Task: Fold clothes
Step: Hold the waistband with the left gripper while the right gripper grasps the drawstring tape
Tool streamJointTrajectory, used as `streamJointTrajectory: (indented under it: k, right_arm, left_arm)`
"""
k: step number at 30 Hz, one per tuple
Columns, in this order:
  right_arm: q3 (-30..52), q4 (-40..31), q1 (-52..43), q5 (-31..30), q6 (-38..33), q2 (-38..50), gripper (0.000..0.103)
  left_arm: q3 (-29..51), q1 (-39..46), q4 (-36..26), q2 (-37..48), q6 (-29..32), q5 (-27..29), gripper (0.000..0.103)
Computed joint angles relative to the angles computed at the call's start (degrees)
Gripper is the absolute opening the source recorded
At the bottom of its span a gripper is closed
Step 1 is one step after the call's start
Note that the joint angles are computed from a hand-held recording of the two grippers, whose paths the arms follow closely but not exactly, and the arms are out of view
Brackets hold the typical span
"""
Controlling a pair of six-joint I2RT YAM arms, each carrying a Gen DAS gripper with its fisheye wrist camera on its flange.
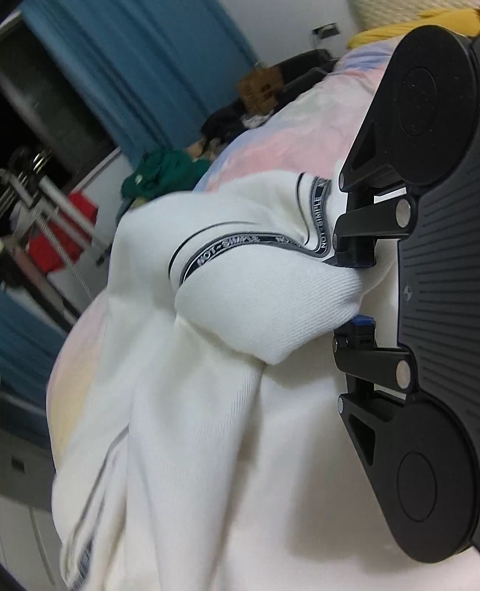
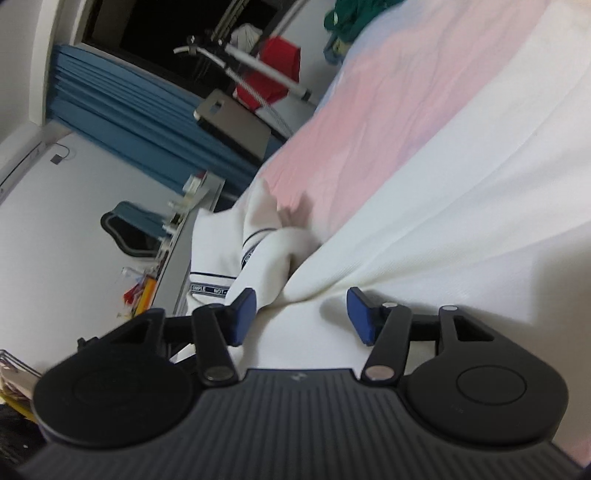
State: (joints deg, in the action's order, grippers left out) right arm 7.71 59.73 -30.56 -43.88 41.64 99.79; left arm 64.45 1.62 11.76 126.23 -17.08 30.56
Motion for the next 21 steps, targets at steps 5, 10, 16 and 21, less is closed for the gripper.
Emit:
streamJointTrajectory:
  k: [5, 10, 16, 21]
  right_arm:
    - [8.3, -0.3, 7.5, 5.0, 9.2, 7.2, 0.058]
    - [17.5, 9.1, 13.0, 7.3, 24.1, 20.7, 0.063]
    - [25.2, -7.5, 19.5, 18.3, 23.3, 16.5, 0.070]
    - [25.0, -12.6, 22.7, 22.0, 23.3, 11.8, 0.069]
  left_arm:
    - [-1.4, 1.5, 1.6, -1.2, 0.2, -1.9, 0.022]
    - [0.4, 2.8, 1.6, 1.1, 0.9, -0.1, 0.021]
    - [3.0, 5.0, -0.9, 3.6, 1.1, 3.2, 0.021]
    - [0.1, 5.9, -1.3, 1.4, 0.5, 4.6, 0.021]
